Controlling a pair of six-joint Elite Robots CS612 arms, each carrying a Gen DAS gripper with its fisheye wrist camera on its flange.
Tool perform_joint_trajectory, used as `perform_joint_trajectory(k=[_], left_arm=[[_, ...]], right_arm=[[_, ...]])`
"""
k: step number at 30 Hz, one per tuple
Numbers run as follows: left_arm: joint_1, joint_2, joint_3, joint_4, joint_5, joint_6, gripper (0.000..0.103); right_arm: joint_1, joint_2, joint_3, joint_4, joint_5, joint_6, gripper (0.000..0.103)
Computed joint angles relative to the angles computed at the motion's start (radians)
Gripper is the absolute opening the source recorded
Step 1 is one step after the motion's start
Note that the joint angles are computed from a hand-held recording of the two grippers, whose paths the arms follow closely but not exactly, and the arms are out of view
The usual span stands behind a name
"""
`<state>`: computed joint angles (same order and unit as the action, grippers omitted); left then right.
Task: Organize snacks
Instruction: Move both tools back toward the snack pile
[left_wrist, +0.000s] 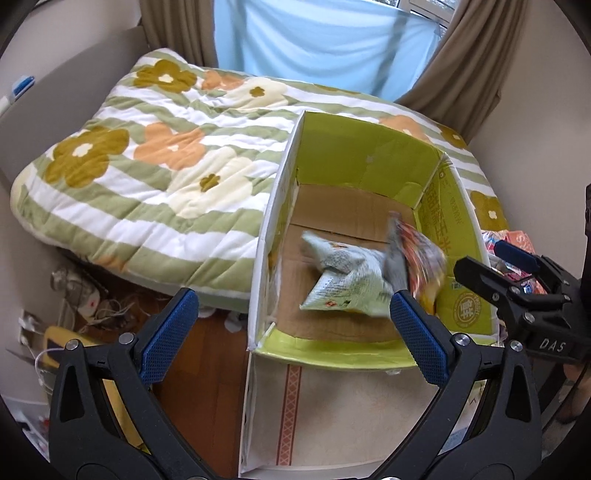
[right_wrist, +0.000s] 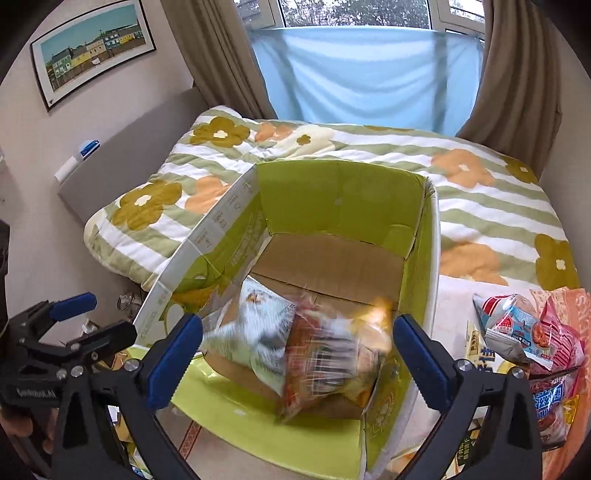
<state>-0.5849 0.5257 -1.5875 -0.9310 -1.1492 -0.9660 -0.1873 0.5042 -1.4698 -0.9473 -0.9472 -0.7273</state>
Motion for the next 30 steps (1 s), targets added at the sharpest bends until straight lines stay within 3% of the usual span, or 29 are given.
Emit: perform_joint_trajectory(k=[16,22,30], left_arm=[[-0.013,-0.004,-0.016,-0.057,0.012,0.098,0.102],[-0.035,-0.002,-0.038,-0.134,0.085,0.186,0.102],[-0.055,-0.009,-0.016,-0.208,0.025,0.245,0.102]], right_arm=[[-0.031,-0.012,-0.042,0.065,0.009,0.096,0.103],[-0.05,-0.014,-0.09,0.07,0.004,0.125,0.103],[-0.108,-0.005,-0.15,0.039,-0.025,0.212,0.103]])
